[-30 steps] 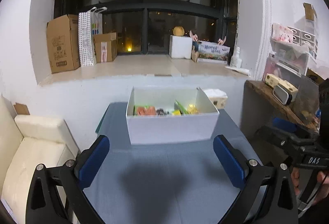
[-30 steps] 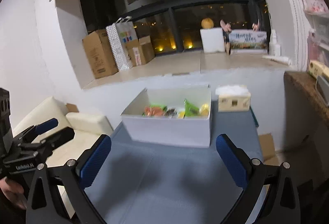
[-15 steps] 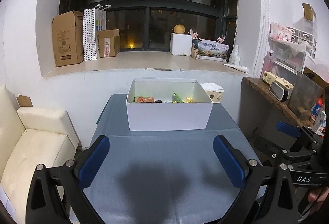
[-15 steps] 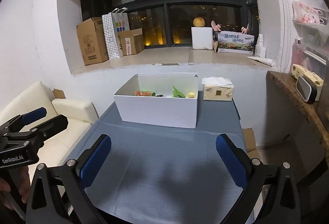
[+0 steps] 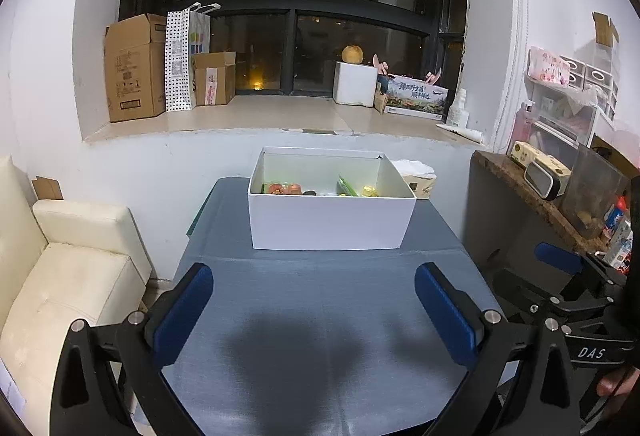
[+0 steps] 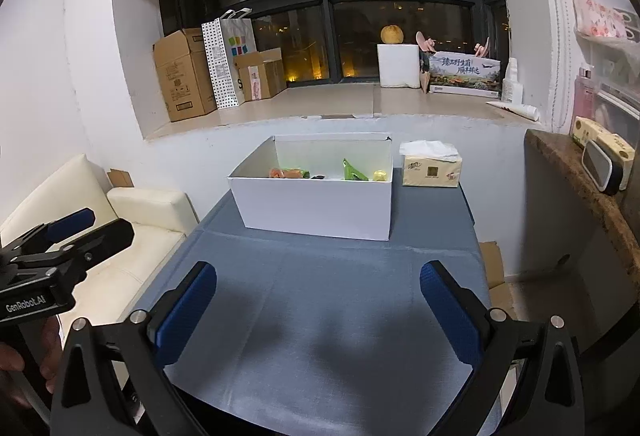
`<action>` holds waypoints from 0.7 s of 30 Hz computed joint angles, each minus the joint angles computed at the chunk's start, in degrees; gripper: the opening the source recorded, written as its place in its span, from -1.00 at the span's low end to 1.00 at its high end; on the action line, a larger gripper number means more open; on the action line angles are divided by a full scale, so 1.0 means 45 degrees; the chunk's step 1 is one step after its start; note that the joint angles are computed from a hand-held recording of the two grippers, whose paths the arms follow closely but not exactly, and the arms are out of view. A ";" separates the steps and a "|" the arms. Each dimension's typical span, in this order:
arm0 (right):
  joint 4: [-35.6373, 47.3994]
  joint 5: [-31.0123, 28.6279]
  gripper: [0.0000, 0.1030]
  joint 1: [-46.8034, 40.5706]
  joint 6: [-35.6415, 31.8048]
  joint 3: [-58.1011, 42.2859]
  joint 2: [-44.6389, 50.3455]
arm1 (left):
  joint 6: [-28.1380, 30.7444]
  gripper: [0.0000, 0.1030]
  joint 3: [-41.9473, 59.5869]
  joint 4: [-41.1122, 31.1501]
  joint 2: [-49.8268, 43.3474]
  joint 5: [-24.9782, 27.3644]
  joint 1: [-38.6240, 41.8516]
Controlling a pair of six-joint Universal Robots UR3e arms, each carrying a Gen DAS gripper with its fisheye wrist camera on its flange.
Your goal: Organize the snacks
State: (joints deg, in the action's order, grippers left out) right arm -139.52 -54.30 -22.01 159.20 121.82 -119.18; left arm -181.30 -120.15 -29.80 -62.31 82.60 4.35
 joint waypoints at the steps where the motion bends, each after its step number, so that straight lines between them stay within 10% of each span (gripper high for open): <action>1: 0.0052 0.0016 1.00 -0.0012 -0.0019 -0.0009 -0.0016 | -0.0001 1.00 0.0029 0.0002 -0.0044 0.0122 -0.0084; 21: 0.0701 0.0594 1.00 -0.0336 -0.0463 0.0052 -0.0489 | 0.0043 1.00 0.0100 -0.0045 -0.0110 0.0256 -0.0260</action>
State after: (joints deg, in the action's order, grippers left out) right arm -136.36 -51.63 -23.53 157.12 122.06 -121.38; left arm -181.11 -119.69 -30.00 -62.80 83.76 3.19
